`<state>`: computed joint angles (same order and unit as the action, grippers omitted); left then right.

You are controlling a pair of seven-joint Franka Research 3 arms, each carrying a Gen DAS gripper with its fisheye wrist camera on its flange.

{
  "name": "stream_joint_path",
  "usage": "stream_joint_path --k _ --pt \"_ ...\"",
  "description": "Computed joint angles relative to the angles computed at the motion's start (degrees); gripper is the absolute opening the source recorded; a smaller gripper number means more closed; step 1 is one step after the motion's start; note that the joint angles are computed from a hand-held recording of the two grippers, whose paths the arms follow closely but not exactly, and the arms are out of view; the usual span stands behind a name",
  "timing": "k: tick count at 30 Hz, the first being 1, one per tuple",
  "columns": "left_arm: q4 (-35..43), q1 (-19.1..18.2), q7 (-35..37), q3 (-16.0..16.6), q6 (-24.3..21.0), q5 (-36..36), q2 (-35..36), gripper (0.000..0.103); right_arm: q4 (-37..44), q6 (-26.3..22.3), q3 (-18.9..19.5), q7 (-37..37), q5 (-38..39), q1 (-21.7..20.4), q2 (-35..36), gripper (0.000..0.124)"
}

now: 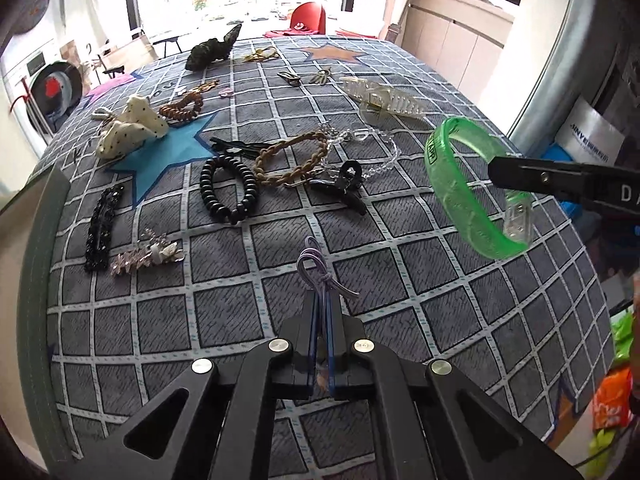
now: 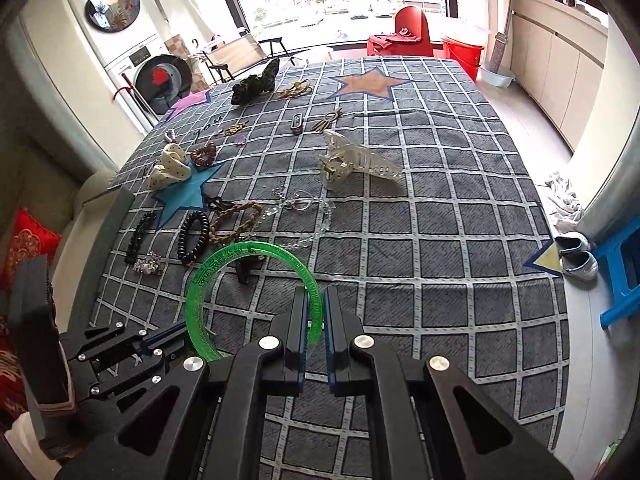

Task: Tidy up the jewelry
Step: 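Carry the purple hair tie and green bangle with both tools over the white tray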

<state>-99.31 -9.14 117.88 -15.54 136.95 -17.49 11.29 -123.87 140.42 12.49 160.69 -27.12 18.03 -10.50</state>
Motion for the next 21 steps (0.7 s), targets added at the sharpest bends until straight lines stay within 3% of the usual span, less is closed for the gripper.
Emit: stream_joint_path --k 8,13,21 --pt "-2.1 2.2 2.1 1.3 1.9 -6.2 -3.8 0.006 5.7 -0.5 -0.5 -2.4 -0.2 1.7 4.4 0.008" --pt "-1.2 3.8 2.6 3.0 3.4 -8.4 -4.9 0.006 13.7 -1.0 -1.7 -6.6 0.5 4.5 10.5 0.008" --pt "3.2 7.8 -1.5 6.0 6.1 -5.1 -2.2 0.006 38.0 -4.7 -4.6 -18.7 4.0 11.0 28.2 0.008"
